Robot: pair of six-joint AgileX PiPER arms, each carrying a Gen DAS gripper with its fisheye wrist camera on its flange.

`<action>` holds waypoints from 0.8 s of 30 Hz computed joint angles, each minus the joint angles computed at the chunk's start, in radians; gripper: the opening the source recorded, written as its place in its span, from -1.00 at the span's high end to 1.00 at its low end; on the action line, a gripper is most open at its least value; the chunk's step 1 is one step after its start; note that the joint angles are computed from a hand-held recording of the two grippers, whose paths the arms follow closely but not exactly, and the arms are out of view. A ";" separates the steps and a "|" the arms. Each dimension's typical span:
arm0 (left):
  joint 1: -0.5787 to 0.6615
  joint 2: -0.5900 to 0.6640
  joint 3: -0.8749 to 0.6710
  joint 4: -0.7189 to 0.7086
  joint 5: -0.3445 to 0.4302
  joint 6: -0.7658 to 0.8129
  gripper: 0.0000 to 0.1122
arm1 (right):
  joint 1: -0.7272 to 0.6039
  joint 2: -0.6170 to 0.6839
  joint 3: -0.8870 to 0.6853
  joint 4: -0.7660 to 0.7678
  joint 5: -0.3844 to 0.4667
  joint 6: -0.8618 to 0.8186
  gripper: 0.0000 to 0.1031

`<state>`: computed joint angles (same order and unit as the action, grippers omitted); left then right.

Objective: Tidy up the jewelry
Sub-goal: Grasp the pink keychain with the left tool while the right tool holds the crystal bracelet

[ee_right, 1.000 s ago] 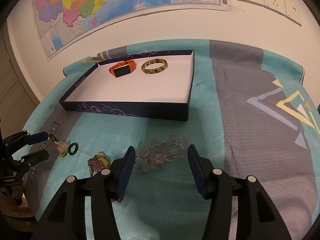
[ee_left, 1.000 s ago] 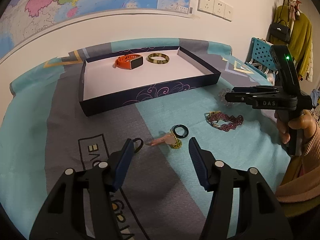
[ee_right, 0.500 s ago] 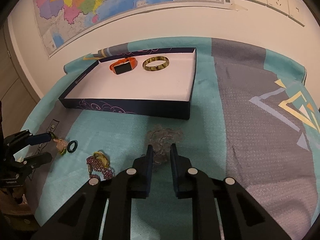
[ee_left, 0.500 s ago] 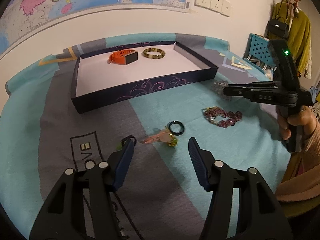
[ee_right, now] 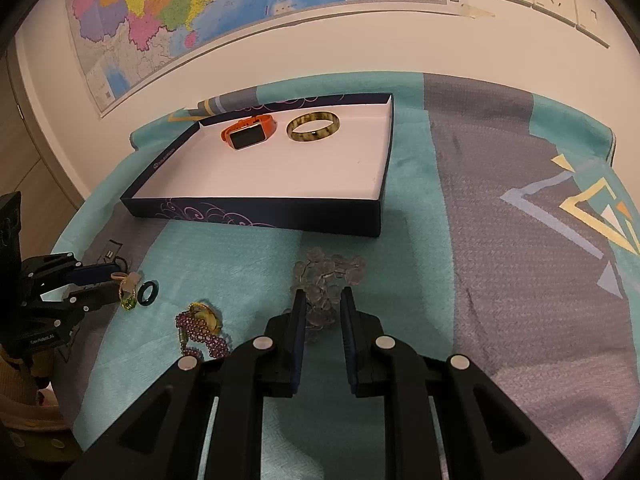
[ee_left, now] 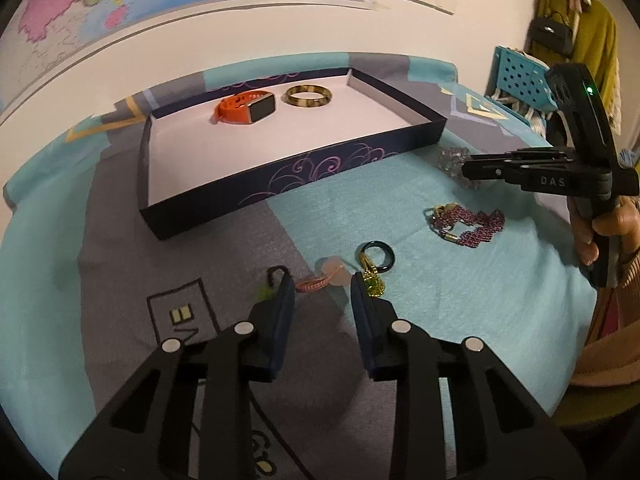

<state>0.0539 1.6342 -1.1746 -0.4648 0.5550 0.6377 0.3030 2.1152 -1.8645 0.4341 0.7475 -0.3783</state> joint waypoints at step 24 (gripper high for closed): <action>0.036 -0.017 -0.024 -0.167 0.038 0.073 0.94 | -0.010 -0.077 0.035 0.118 -0.022 -0.116 0.72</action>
<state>0.0901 1.6172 -1.1985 -0.6319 0.5926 0.7106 0.2926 2.0381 -1.8300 0.5525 0.7255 -0.4939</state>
